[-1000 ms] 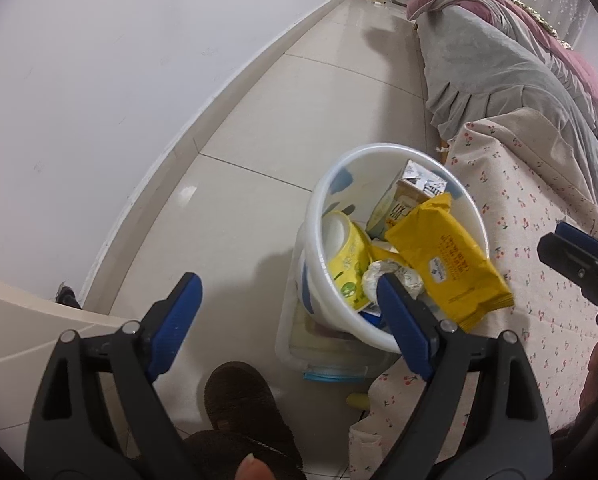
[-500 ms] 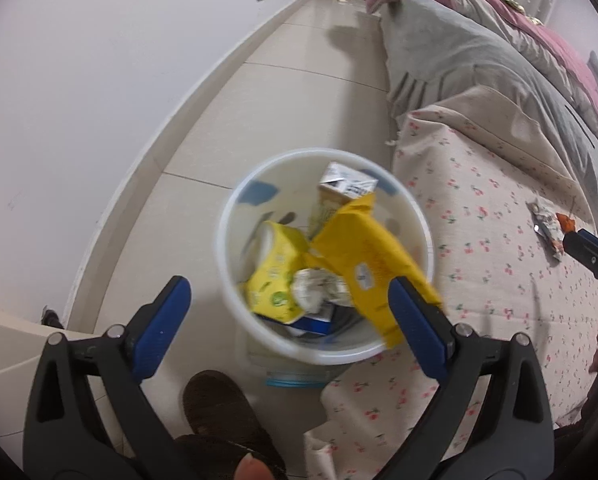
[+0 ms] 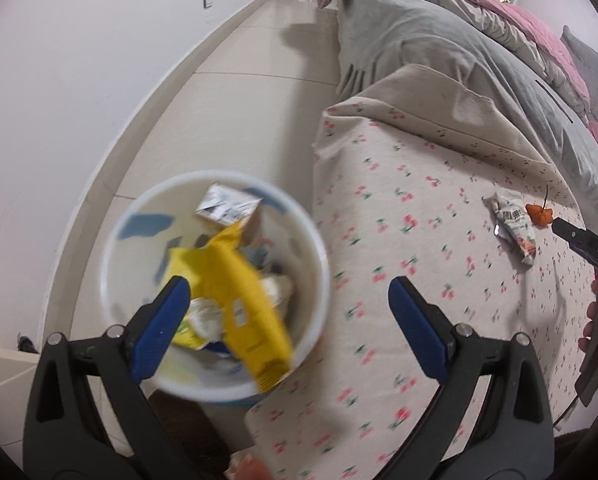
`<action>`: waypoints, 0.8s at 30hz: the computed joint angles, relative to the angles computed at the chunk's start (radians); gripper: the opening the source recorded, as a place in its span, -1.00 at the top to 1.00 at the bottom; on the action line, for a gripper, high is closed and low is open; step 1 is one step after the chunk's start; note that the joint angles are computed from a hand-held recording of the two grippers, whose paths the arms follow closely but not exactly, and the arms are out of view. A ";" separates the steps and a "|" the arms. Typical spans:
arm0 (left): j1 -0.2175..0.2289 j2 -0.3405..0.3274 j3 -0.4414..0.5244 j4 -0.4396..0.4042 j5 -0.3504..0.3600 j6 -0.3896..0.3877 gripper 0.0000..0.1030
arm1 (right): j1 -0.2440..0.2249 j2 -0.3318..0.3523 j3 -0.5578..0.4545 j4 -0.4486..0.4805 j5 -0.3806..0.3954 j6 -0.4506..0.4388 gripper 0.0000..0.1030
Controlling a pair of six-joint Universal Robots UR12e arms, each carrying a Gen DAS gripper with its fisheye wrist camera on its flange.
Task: Collect trash
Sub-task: 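Grasp the orange peel with the right tool while the left tool reaches the pecan bag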
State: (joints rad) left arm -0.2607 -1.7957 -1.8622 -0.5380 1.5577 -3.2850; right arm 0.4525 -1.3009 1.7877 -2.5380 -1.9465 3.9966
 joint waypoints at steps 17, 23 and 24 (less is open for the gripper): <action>-0.099 -0.118 0.103 0.072 -0.038 -0.036 -0.92 | -0.046 0.052 -0.013 -0.016 -0.033 0.006 -0.52; -0.123 -0.144 0.130 0.080 -0.072 -0.051 -0.92 | -0.063 0.053 -0.025 -0.020 0.001 -0.025 -0.03; -0.130 -0.150 0.136 0.085 -0.077 -0.050 -0.92 | -0.063 0.052 -0.028 -0.014 0.002 -0.031 0.00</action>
State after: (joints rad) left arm -0.3904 -1.9457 -1.7261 -0.4532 1.4809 -3.3355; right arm 0.3891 -1.2490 1.7600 -2.5524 -1.9449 3.9656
